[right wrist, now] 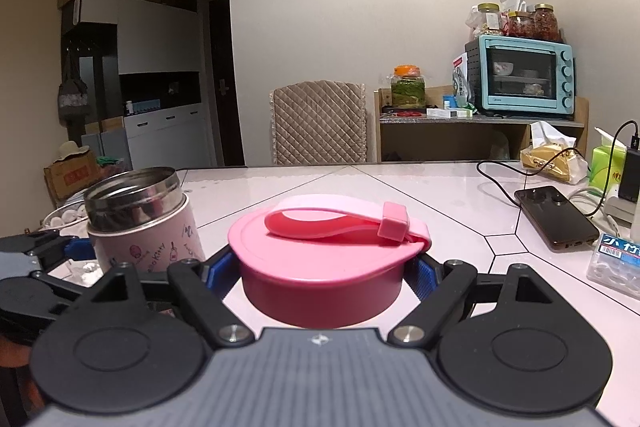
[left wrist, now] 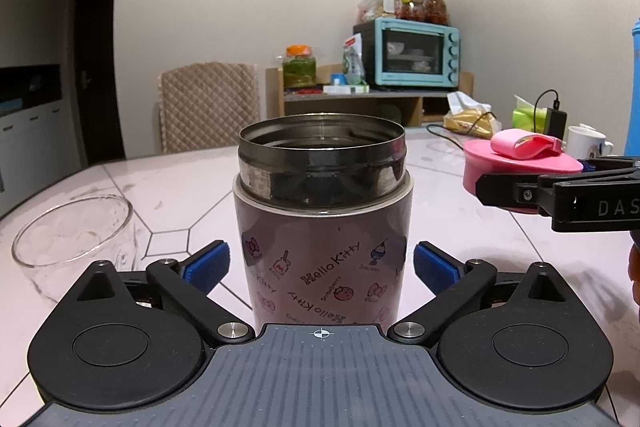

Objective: Unscrew bottle cap and pour
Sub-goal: 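Lower the pink lid onto the table with the right gripper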

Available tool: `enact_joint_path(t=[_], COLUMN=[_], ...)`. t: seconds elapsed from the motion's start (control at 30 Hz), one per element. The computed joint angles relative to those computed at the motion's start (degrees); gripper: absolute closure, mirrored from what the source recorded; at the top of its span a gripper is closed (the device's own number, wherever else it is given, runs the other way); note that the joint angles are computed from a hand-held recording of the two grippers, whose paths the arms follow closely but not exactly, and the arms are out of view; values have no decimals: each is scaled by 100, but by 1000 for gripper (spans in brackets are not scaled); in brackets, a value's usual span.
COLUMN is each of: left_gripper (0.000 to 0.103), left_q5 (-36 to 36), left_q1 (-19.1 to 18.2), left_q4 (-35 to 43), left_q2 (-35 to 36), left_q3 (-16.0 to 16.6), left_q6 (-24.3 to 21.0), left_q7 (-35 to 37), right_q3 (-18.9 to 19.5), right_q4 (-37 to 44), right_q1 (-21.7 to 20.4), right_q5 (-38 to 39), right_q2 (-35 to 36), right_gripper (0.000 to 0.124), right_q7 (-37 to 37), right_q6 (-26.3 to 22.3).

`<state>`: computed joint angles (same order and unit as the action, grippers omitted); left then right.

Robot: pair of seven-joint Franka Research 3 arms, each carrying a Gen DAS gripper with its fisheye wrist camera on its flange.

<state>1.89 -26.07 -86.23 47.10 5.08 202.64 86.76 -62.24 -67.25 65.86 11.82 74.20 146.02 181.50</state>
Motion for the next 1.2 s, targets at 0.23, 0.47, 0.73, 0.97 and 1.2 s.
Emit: enact_joint_path(t=[0.23,0.47,0.73,0.97,1.2], left_gripper=[0,0,0,0,0], left_q5=[42,50,129,181,255], left_q1=[5,-5,88,113,157], left_q4=[4,-48,-114,-92,-52], left_q2=[-2,-27,-69,-58,-45], left_q3=[-15,-21,-124,-152,-188], left_q6=[-24,-22,-13,-34,-86], left_q7=[26,31,-37,-95,-195], right_q3=[-1,66,271,468,717], right_q4=[-53,-27,29,73,167], right_q1=[32,1,-103,-203,-357], right_q5=[17,-86,-439,-770,-1200], right_q2=[-8,-49,-168,-285,-407], right_gripper=[39,39,39,39,39], right_q7=[-10,5,136,258,454], right_q6=[-7,-115,-240,-375,-521])
